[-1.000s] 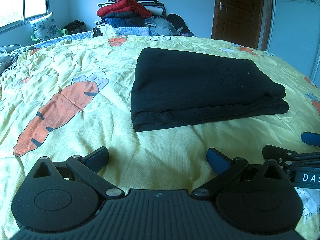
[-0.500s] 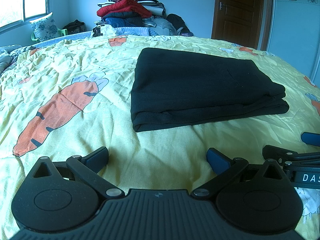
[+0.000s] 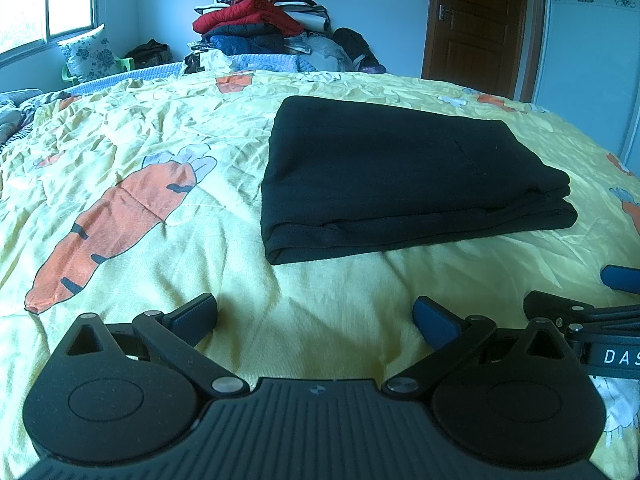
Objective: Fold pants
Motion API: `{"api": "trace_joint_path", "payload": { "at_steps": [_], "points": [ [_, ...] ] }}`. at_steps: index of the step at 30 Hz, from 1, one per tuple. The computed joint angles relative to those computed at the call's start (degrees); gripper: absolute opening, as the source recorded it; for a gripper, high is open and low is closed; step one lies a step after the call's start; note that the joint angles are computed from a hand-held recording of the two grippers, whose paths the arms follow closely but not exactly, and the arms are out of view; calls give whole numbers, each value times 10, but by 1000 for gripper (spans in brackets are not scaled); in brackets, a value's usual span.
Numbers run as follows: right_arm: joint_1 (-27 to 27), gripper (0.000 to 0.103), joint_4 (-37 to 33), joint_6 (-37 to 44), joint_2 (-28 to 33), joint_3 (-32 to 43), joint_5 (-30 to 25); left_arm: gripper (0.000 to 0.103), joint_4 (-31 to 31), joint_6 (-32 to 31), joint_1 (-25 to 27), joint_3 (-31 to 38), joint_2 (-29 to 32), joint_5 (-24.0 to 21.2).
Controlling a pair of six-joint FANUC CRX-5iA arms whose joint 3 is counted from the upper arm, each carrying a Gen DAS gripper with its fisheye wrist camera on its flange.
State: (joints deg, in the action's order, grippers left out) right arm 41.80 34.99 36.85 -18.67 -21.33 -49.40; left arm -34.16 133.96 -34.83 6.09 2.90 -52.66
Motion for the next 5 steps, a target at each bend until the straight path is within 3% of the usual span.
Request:
{"api": "trace_joint_path", "payload": {
  "at_steps": [5],
  "points": [
    [1, 103, 1, -1, 0, 0, -2, 103, 5, -3, 3, -5, -3, 7]
  ]
}}
